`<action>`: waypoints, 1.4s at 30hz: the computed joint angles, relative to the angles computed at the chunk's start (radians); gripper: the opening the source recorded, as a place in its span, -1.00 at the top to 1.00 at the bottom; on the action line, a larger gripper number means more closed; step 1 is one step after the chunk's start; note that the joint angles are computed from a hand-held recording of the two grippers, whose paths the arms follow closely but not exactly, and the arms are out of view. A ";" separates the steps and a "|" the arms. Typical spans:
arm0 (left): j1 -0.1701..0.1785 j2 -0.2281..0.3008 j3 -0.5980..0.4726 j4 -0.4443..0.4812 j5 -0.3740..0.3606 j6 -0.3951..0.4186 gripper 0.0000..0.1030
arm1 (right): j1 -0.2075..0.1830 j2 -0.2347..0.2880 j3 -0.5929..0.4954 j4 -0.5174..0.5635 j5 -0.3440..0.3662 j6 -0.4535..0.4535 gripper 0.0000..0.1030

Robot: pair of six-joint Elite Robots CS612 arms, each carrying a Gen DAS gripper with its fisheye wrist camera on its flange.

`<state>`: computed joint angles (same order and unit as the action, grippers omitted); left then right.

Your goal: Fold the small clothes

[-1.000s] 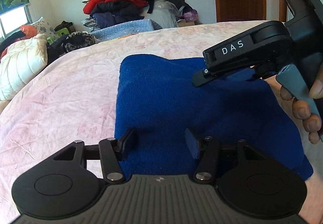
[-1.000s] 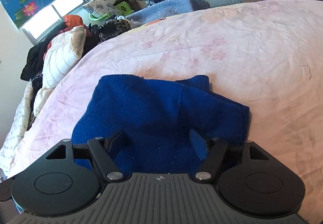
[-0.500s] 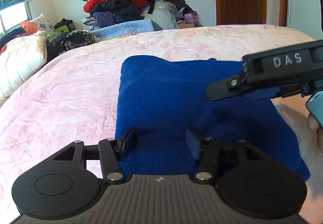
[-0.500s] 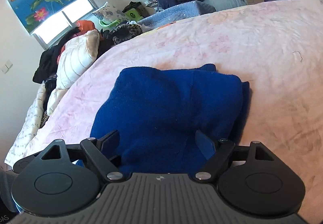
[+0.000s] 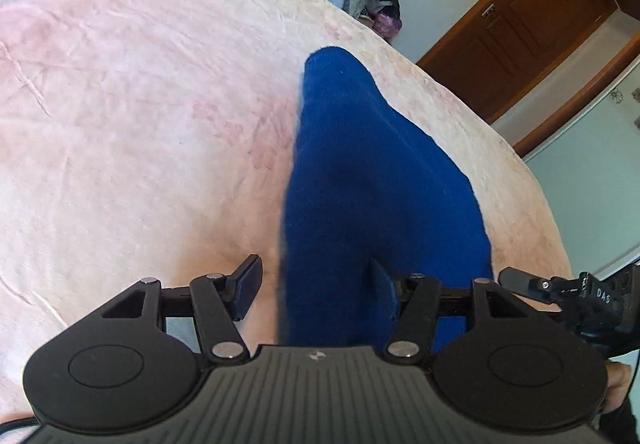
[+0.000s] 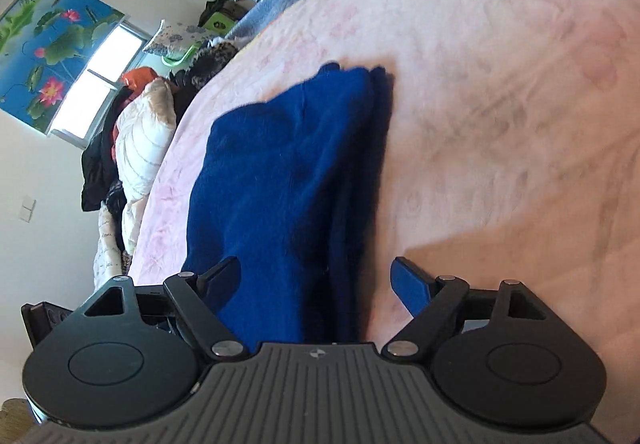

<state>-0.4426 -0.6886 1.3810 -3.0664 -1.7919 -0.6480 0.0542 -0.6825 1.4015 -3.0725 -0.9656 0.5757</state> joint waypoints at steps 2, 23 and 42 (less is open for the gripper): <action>0.011 0.015 -0.027 0.029 -0.082 -0.021 -0.12 | 0.004 0.008 -0.012 0.015 0.050 -0.015 -0.65; -0.086 -0.090 0.026 0.135 0.418 0.338 0.22 | 0.024 -0.056 0.029 0.025 -0.079 -0.148 -0.06; -0.083 0.019 -0.090 0.116 0.360 0.354 -0.95 | 0.095 0.131 -0.365 0.286 -0.302 -0.295 -0.61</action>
<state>-0.5259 -0.6699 1.2907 -2.9508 -1.4323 -0.2944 0.1487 -0.5516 1.0368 -2.7865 -1.2681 0.2805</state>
